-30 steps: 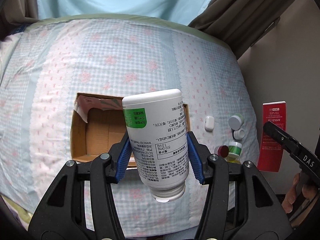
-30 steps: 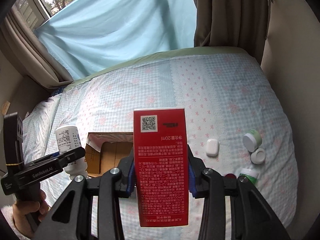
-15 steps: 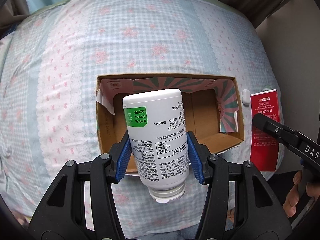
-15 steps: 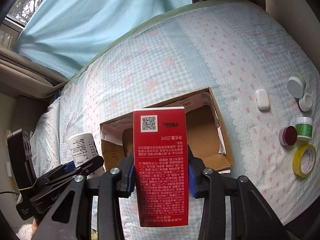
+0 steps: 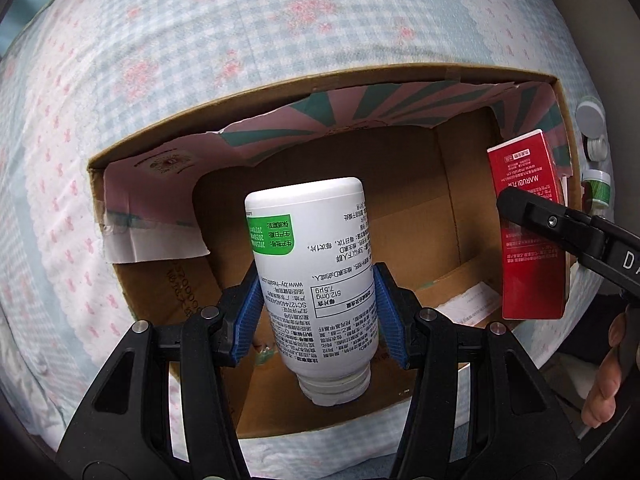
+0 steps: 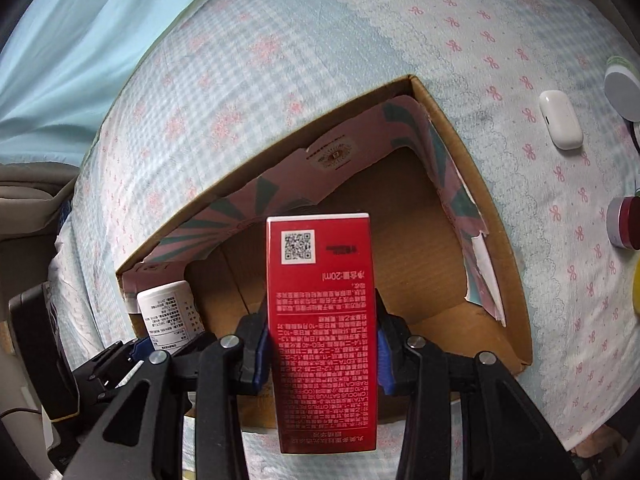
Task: Organize rigid objects
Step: 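Carry the pill bottle with left tool while right tool carries red box over cardboard box, then release the pill bottle with left tool while right tool releases red box into box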
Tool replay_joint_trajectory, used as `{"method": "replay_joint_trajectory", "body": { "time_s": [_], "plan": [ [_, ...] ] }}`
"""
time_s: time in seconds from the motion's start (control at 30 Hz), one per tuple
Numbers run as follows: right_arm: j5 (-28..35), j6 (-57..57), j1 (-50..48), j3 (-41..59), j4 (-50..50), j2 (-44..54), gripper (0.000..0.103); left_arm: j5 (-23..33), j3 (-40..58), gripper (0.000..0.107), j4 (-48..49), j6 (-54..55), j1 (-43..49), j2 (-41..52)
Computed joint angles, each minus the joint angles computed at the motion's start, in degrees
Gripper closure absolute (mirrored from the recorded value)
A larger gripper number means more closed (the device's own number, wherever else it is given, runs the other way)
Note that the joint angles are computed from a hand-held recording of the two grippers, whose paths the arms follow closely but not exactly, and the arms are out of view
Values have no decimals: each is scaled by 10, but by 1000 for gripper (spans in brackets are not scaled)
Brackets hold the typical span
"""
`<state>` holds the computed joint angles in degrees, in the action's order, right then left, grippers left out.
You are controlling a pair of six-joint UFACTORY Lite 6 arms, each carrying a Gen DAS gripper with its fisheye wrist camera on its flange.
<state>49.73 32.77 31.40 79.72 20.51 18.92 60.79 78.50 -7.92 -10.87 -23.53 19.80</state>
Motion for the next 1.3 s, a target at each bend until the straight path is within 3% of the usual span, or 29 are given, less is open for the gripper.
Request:
{"method": "replay_joint_trajectory", "body": {
  "time_s": [0.33,0.4,0.43,0.47,0.5,0.53,0.97,1.2,1.3],
  "plan": [
    [-8,-11,-11,3,-8,42,65,-2,67,57,39,43,-52,75],
    [-2,-28,-9,17,-10,54,64,7,76,43,57,35,-61,76],
    [7,-35,-7,28,-14,63,64,9,73,7,65,33,-63,69],
    [12,-36,-5,33,-17,67,61,-2,64,4,69,34,-64,58],
    [11,-40,-6,29,-11,64,40,-4,60,4,73,36,-62,55],
    [13,-56,-11,23,7,63,0,-3,56,4,79,34,-61,53],
    [7,-48,6,-49,-23,-40,0,-37,-45,4,91,-11,-48,-44],
    [72,4,37,-16,-89,-113,0,-15,-106,4,118,-40,-53,-153],
    [115,21,61,48,-118,-105,0,11,-137,4,128,-78,-79,-227]
  ]
}}
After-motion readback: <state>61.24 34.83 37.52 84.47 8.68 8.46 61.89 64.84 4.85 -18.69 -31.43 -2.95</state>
